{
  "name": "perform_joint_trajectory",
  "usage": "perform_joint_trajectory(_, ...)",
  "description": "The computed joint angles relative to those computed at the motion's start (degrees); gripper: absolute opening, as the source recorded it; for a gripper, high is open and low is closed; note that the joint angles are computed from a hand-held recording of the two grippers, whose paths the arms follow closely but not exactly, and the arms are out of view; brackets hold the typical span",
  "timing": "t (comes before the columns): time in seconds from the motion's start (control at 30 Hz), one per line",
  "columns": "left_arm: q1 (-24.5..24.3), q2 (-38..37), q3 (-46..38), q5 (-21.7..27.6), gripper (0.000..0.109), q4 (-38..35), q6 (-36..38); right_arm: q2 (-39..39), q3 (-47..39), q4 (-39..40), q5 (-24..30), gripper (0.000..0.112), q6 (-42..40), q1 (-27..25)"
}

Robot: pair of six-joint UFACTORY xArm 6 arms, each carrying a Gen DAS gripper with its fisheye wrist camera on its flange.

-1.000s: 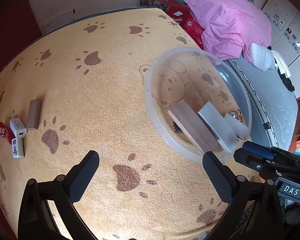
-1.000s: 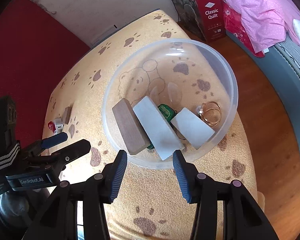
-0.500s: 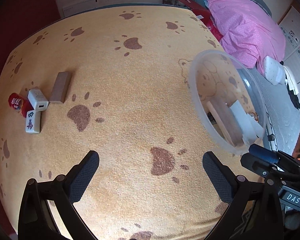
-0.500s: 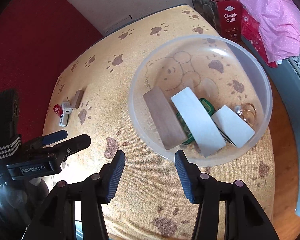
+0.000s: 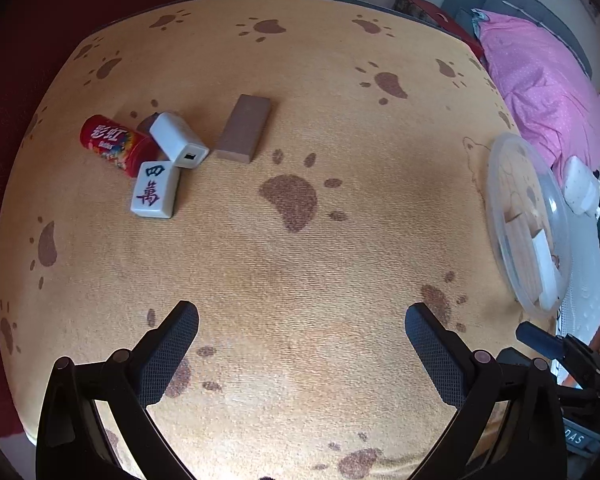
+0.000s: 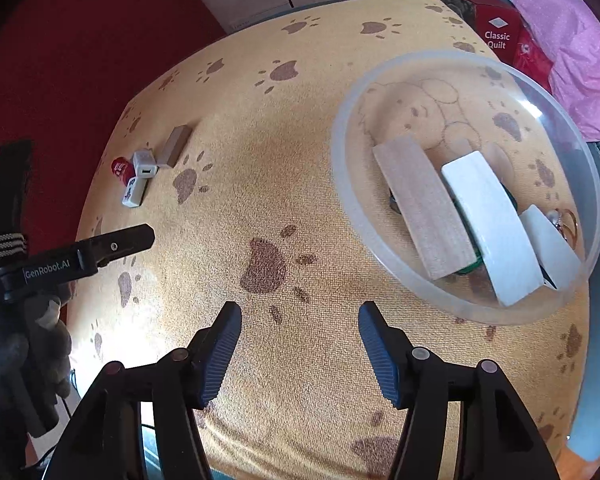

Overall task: Organize rigid objects
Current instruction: 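Withdraw both tools from the bowl toward the remaining objects, then grasp the white mahjong tile with the left tool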

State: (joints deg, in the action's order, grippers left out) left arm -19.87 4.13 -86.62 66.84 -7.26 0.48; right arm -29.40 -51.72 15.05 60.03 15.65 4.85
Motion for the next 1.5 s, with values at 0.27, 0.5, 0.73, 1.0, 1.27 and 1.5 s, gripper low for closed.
perform_joint_trajectory(0.27, 4.96, 0.97, -0.55, 0.34, 0.103, 0.15, -0.35, 3.65, -1.4, -3.23, 0.41, 0.068, 1.91, 3.69)
perform_joint_trajectory(0.5, 8.77, 4.76, -4.18, 1.6, 0.103, -0.37, -1.5, 5.01, -1.46, -5.16, 1.34, 0.069, 3.67, 5.13)
perform_joint_trajectory(0.73, 10.69, 8.56, -8.01, 1.57, 0.103, -1.59, -1.56, 5.74, -2.13, -6.65, 2.2, 0.07, 5.26, 6.01)
perform_joint_trajectory(1.0, 11.37, 13.15, -13.56, 1.83, 0.087, -1.51, -0.92, 7.87, -4.41, -8.13, 2.62, 0.07, 7.51, 7.92)
perform_joint_trajectory(1.27, 11.28, 14.93, -15.09, 0.21, 0.066, -1.35, 1.22, 9.44, -6.44, -8.45, 2.82, 0.071, 8.47, 9.23)
perform_joint_trajectory(1.5, 10.17, 16.1, -15.46, -0.48, 0.059, -0.82, 3.31, 11.71, -8.96, -8.63, 2.72, 0.071, 8.68, 10.32)
